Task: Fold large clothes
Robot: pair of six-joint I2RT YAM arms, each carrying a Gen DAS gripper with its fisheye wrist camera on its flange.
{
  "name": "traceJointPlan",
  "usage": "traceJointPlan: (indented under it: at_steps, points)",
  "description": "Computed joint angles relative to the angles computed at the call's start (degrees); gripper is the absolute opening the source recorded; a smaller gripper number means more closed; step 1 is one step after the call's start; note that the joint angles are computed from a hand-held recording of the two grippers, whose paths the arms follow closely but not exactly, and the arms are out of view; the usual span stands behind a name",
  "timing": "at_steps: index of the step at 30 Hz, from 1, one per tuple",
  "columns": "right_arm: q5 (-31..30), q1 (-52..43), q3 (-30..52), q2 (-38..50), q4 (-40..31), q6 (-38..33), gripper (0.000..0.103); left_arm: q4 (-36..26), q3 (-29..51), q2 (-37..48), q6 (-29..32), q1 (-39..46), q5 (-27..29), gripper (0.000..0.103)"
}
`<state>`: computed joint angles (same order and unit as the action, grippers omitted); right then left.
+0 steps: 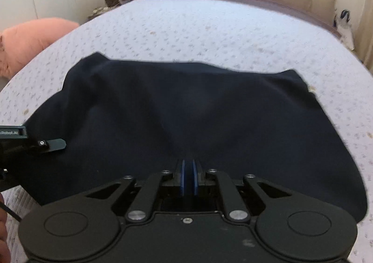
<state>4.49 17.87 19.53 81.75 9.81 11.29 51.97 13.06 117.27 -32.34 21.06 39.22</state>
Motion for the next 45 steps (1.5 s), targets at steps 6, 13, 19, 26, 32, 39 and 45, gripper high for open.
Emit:
traceJointPlan:
  at_steps: [6,13,19,26,32,39,45]
  points:
    - [-6.10,-4.63,3.35,6.39,1.67,-0.99,0.008,-6.32,-3.01,-18.09,2.90,-7.21,-2.63,0.013]
    - [-12.70,-8.65,5.48,5.10,1.59,-0.48,0.013,-13.32,-3.90,-34.60,3.25,-19.59,-11.04,0.013]
    - [-33.67,-21.26,8.45,20.89,8.79,2.78,0.012,-16.18,-2.14,-40.46,-0.86,-37.36,-24.92,0.013]
    - [-56.20,-39.68,22.93,30.03,-12.14,-3.32,0.008,-17.76,9.82,-33.78,0.94,-56.14,-31.50,0.015]
    - [-56.83,-59.54,33.38,30.26,-27.12,-15.23,0.018,-14.42,21.53,-19.61,0.82,-65.27,-29.03,0.015]
    - [-48.62,-69.07,44.38,37.21,-32.33,-21.35,0.021,-23.55,36.33,-1.48,3.79,-72.25,-30.78,0.015]
    - [-53.20,-65.26,50.51,38.55,-38.84,-28.47,0.076,-22.47,32.09,-3.66,2.70,-70.32,-30.30,0.014]
